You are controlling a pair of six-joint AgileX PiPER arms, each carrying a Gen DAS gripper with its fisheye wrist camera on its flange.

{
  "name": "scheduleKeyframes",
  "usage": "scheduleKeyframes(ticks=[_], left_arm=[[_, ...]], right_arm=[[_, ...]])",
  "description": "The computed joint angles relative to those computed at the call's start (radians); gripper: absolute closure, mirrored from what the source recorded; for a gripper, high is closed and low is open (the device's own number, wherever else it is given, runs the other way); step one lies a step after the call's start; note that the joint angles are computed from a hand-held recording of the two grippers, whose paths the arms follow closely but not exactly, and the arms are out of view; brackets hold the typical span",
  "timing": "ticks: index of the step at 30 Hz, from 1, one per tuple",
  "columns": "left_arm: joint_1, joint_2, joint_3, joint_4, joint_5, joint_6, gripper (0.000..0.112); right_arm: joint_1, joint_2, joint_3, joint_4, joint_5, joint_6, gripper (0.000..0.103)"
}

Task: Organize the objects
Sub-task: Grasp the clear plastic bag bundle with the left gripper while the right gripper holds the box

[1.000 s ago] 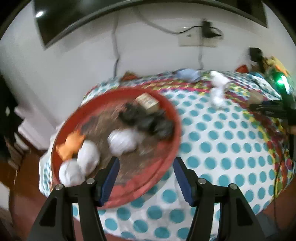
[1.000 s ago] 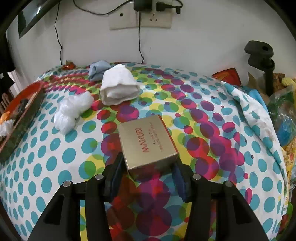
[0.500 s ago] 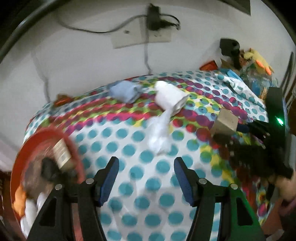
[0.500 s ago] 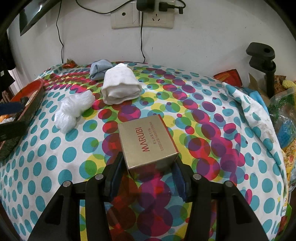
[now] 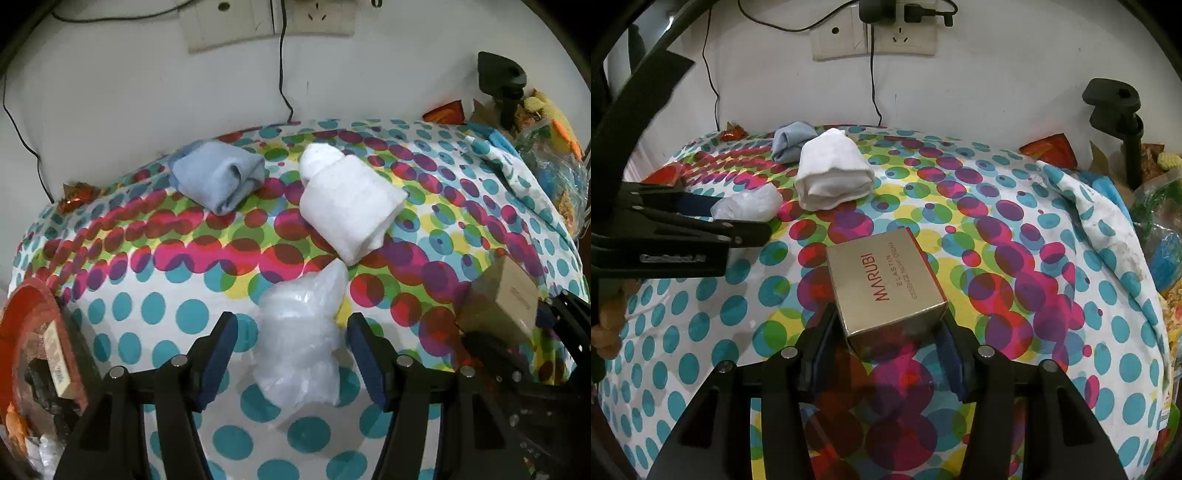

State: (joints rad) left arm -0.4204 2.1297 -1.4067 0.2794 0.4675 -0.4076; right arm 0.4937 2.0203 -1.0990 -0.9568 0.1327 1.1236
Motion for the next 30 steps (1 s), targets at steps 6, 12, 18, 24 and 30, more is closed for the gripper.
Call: scheduleKeyframes(ticks=[6,12,18,24,30], left_arm=[[0.027,0.013,0.005,-0.098,-0.040,0.054,0.049],[0.012,-0.007,0.037,-0.047,-0.077,0.020,0.075],[0.000,-0.025,0.073,-0.006,-0.098,-0.028,0.075],[-0.009,-0.069,0.135,0.011,-0.101,-0.053,0.075],[-0.012,-0.137,0.227,0.013,-0.124,-0.083,0.075]], right_arm=[[0.000,0.000,0.000,-0.004,0.000,0.005,0.054],[0.004,0.002,-0.002,-0.012,0.007,0.012,0.054],[0.001,0.001,0.000,-0.002,-0.003,0.007,0.053],[0.003,0.004,-0.005,0.005,0.005,-0.003,0.053],[0.004,0.004,-0.005,-0.009,0.008,0.009,0.053]])
